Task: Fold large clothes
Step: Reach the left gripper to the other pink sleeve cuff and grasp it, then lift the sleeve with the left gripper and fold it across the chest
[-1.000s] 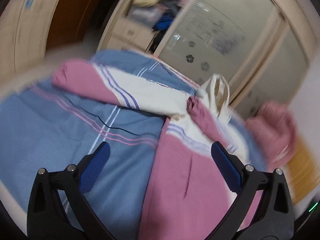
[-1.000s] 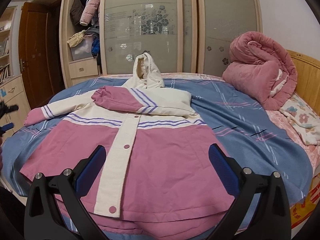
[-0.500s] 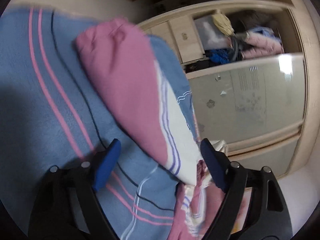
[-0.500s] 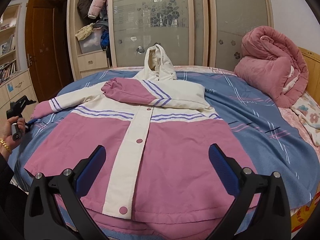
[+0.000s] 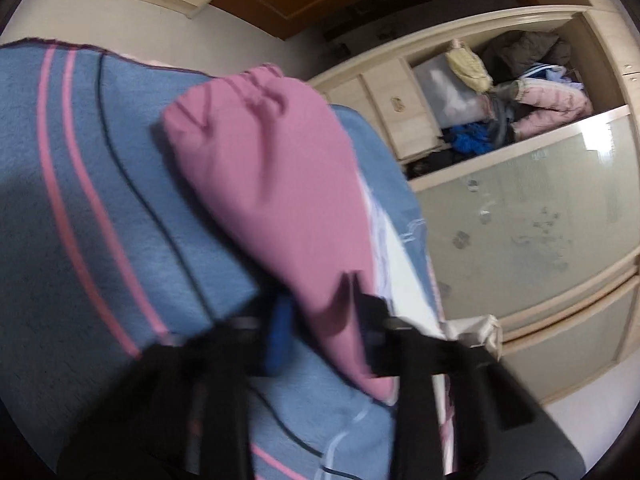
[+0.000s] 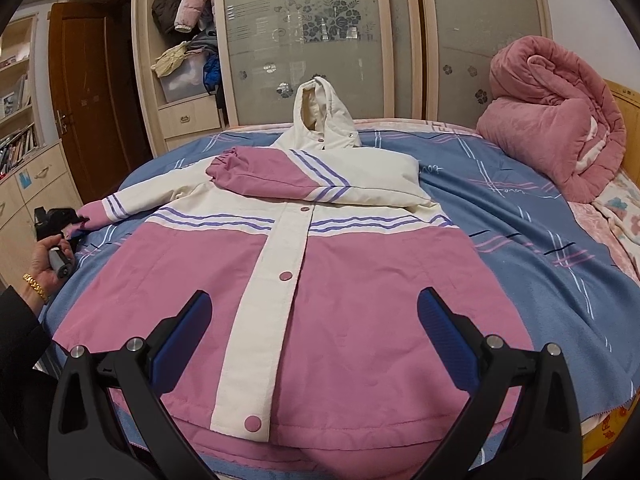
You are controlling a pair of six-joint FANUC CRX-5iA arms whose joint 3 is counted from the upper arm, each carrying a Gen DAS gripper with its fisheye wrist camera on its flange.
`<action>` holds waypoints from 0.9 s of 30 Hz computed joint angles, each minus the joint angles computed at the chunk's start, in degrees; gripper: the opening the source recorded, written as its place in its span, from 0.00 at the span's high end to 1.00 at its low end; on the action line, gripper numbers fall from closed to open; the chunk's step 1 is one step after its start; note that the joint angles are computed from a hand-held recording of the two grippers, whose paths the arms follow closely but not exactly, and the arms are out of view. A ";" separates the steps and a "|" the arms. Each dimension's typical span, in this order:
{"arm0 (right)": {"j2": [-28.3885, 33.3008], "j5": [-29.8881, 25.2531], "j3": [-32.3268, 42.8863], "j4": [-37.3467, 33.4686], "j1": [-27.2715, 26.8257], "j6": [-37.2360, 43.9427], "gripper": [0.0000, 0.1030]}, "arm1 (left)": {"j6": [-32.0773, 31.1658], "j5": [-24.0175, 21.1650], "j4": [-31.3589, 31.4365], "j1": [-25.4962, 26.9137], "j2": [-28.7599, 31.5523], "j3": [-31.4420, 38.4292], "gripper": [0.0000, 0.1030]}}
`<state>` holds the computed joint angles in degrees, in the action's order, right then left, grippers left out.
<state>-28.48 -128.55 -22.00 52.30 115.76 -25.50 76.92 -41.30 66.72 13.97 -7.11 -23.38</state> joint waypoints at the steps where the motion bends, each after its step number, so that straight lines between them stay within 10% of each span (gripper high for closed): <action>1: -0.07 -0.01 -0.03 0.04 0.16 -0.15 0.01 | 0.47 -0.01 -0.55 0.24 -0.07 0.00 0.88; 6: -0.97 -0.58 -0.37 0.51 1.53 -1.40 0.01 | -4.31 6.37 -4.22 -1.60 -3.67 0.26 0.95; 10: -1.46 -0.99 -0.48 1.48 2.67 -2.13 0.01 | 5.24 10.02 -31.66 -4.92 -5.10 9.43 0.95; 16: -2.10 -3.36 -0.66 2.87 5.72 -4.11 0.01 | 22.99 0.69 -66.27 -17.00 1.18 32.43 0.95; 21: -3.06 -5.81 -1.00 2.43 8.01 -6.63 0.01 | 18.67 -4.62 -89.01 -36.59 9.03 50.81 0.95; 27: -4.25 -6.60 -1.50 1.30 8.92 -8.75 0.01 | 3.61 -5.68 -91.79 -52.48 16.92 56.98 0.84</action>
